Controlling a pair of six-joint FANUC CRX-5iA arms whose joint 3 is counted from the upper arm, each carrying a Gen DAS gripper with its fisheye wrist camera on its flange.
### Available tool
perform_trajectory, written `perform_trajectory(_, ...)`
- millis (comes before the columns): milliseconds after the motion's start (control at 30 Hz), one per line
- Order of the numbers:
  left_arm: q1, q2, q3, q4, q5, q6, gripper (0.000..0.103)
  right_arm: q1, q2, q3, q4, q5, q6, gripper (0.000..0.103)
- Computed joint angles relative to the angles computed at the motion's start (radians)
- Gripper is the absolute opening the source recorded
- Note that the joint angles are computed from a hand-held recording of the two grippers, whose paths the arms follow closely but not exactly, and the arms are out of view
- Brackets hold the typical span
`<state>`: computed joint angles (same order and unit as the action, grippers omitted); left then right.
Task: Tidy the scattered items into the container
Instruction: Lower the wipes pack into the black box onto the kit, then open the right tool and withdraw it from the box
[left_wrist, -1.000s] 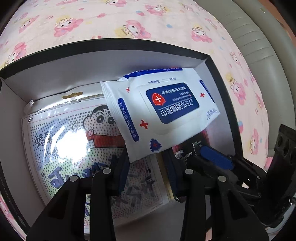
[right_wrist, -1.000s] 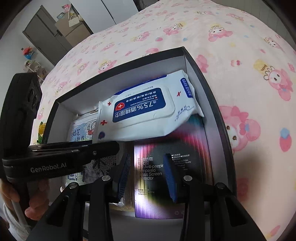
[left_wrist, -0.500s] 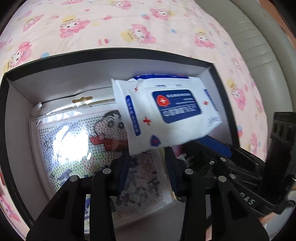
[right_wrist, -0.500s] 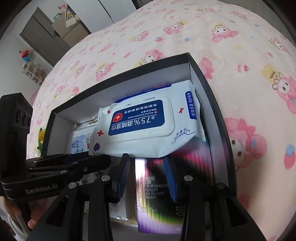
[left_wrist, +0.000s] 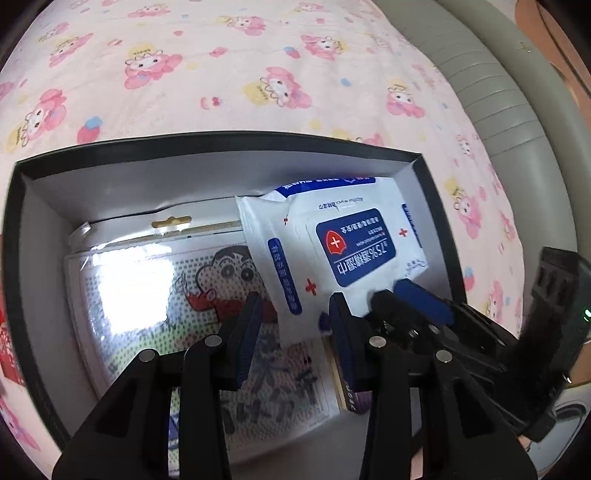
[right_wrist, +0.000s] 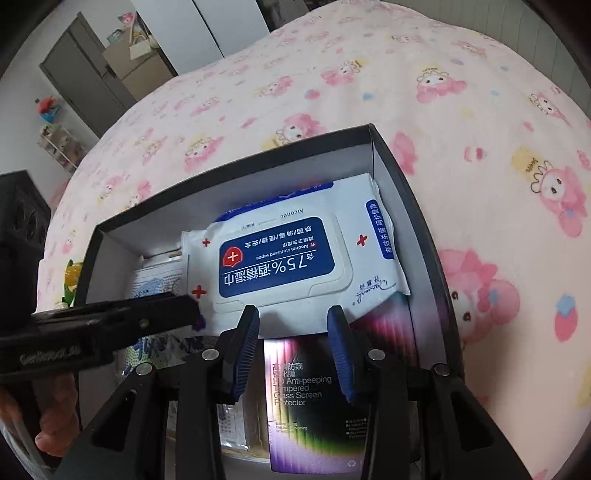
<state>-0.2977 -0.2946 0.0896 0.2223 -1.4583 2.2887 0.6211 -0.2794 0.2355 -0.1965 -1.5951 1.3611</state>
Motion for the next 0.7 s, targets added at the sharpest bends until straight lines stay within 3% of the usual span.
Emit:
perform_trajectory(200, 0.033, -0.010, -0.042, 0.032, 0.050, -0.029, 0.037, 0.032, -0.010, -0.022, 0.051, 0.024, -0.011, 0.034)
perform_trajectory(300, -0.004, -0.020, -0.001, -0.029, 0.030, -0.003, 0.037, 0.078, -0.033, -0.045, 0.108, 0.041, -0.037, 0.034)
perform_trajectory(500, -0.146, -0.031, 0.123, -0.179, -0.011, 0.060, 0.039, 0.243, -0.125, -0.093, 0.262, 0.062, -0.125, 0.037)
perform_trajectory(600, -0.272, -0.029, 0.210, -0.296, -0.066, 0.131, 0.041, 0.344, -0.184, -0.111, 0.338, 0.066, -0.206, 0.046)
perform_trajectory(700, -0.411, -0.016, 0.296, -0.419, -0.147, 0.210, 0.042, 0.504, -0.251, -0.134, 0.448, 0.036, -0.332, 0.048)
